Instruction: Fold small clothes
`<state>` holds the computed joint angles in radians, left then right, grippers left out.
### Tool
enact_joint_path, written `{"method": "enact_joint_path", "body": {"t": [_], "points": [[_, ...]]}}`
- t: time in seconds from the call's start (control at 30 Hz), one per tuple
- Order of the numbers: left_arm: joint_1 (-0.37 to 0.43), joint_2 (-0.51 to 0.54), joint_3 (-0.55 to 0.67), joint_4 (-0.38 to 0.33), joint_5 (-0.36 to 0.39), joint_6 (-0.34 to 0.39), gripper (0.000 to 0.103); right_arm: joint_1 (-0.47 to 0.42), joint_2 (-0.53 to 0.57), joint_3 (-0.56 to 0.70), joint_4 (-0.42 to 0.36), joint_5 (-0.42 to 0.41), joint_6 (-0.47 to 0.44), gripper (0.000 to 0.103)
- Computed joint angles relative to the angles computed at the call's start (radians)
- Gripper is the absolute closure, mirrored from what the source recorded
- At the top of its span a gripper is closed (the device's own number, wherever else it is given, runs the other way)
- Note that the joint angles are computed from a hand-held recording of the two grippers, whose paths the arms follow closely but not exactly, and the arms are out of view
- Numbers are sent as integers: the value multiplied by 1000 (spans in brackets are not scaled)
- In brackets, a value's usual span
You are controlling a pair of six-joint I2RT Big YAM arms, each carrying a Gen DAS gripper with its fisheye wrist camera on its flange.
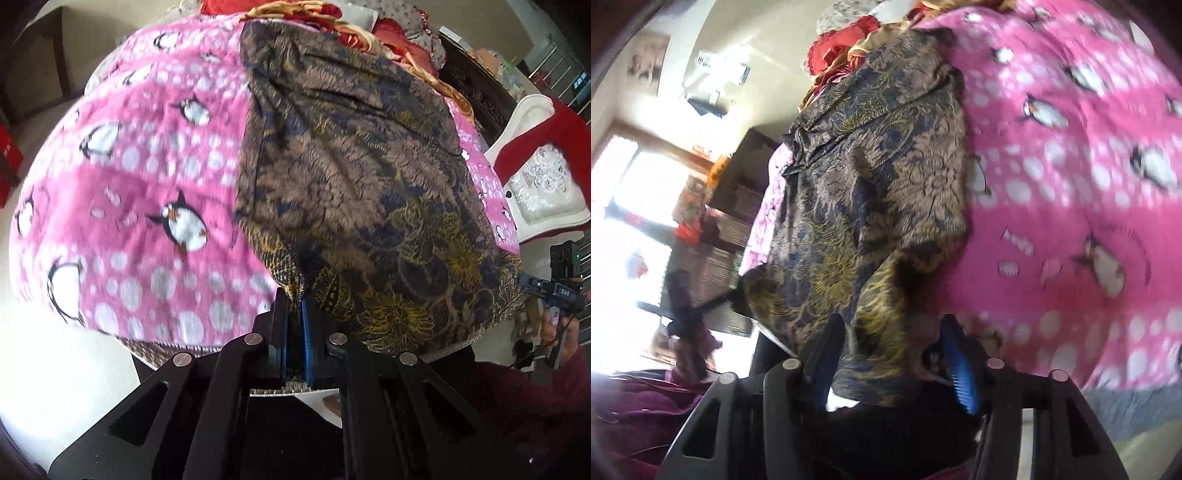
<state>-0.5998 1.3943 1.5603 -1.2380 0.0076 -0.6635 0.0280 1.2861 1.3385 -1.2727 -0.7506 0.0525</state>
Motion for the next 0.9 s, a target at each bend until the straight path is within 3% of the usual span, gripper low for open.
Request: {"method": "enact_joint_path", "body": {"t": [0.1,0.17,0.2,0.3,0.47,0.6,0.67,0.77,0.9], "points": [[-2,0,-4,2,6,-9,98,8,-17,-9,10,12,-21,54],[0,2,-2,3,7,-10,98,24,-33,-20,46,40,-17,93],[0,1,1,7,10,-11,98,35,-39,-20,60,69,-14,95],[18,-7,21,34,46,2,98,60,-50,1,95,89,1,96],[99,36,149,93,65,30,98,43,-13,110,254,65,91,96],[148,150,323,135,-11,92,98,44,97,251,385,145,171,96],[171,212,405,137,-13,110,98,46,167,331,418,172,203,97],[209,361,598,92,-17,130,98,57,305,490,419,206,228,97],[251,563,874,-5,-13,150,98,73,504,748,325,252,221,97]]}}
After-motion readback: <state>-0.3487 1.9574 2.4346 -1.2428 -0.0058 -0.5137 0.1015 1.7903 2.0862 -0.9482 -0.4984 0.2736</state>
